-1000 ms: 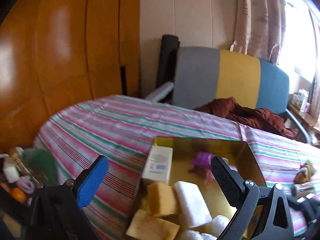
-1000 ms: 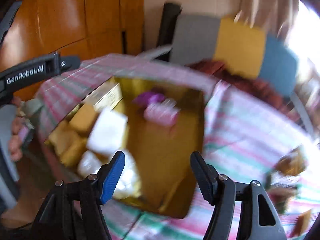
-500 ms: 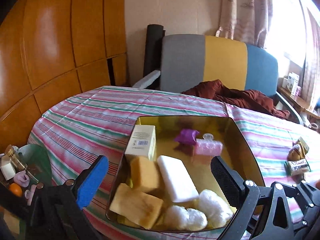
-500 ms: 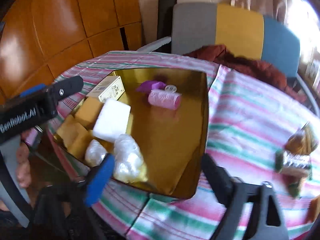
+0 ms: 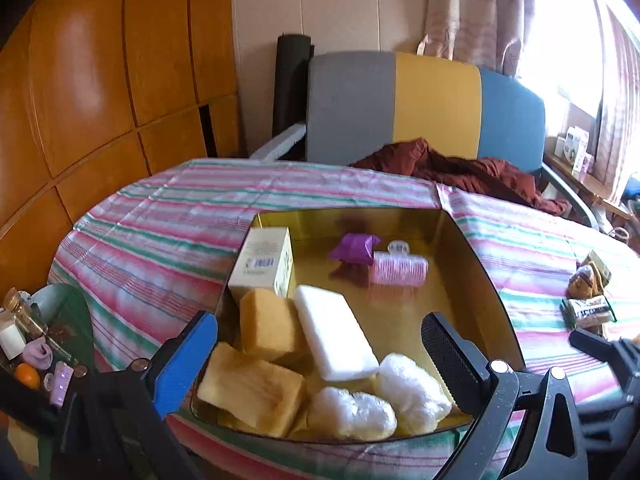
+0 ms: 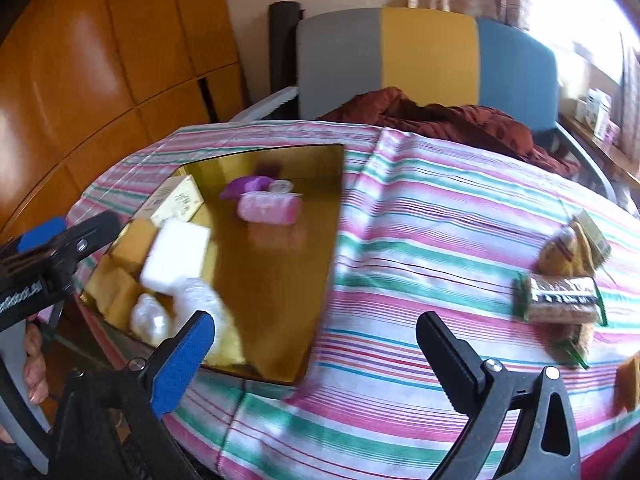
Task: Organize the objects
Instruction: 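Move both open tools back to the remaining items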
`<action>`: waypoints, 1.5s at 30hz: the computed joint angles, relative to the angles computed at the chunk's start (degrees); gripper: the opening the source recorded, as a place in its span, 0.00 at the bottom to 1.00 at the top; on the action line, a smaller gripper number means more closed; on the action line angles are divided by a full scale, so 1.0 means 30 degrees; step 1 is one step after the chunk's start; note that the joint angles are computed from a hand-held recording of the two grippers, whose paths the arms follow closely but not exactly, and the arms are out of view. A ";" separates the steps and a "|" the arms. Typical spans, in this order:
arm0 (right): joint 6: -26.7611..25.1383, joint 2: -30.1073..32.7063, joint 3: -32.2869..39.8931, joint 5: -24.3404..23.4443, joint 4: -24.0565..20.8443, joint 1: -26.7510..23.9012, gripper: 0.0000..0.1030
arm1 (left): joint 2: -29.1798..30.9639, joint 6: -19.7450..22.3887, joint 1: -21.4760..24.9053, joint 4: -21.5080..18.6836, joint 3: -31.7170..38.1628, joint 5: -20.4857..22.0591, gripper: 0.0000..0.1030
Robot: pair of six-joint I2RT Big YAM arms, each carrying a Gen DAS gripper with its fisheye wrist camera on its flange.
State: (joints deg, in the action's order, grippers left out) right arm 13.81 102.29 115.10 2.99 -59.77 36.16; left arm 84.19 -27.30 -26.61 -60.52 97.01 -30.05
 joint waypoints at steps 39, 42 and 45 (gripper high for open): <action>0.5416 -0.2009 -0.1293 0.2626 0.0506 -0.8335 1.00 | 0.1933 0.2073 -0.1426 -0.0784 0.2413 0.2140 1.00; 0.7103 -0.2378 -0.1916 0.2098 0.0950 -0.8920 1.00 | 0.2576 0.2400 -0.1635 -0.1039 0.3199 0.2837 1.00; 0.7978 -0.2362 -0.2049 0.1151 0.0889 -0.9277 1.00 | 0.3381 0.2707 -0.1941 -0.1449 0.4204 0.3527 1.00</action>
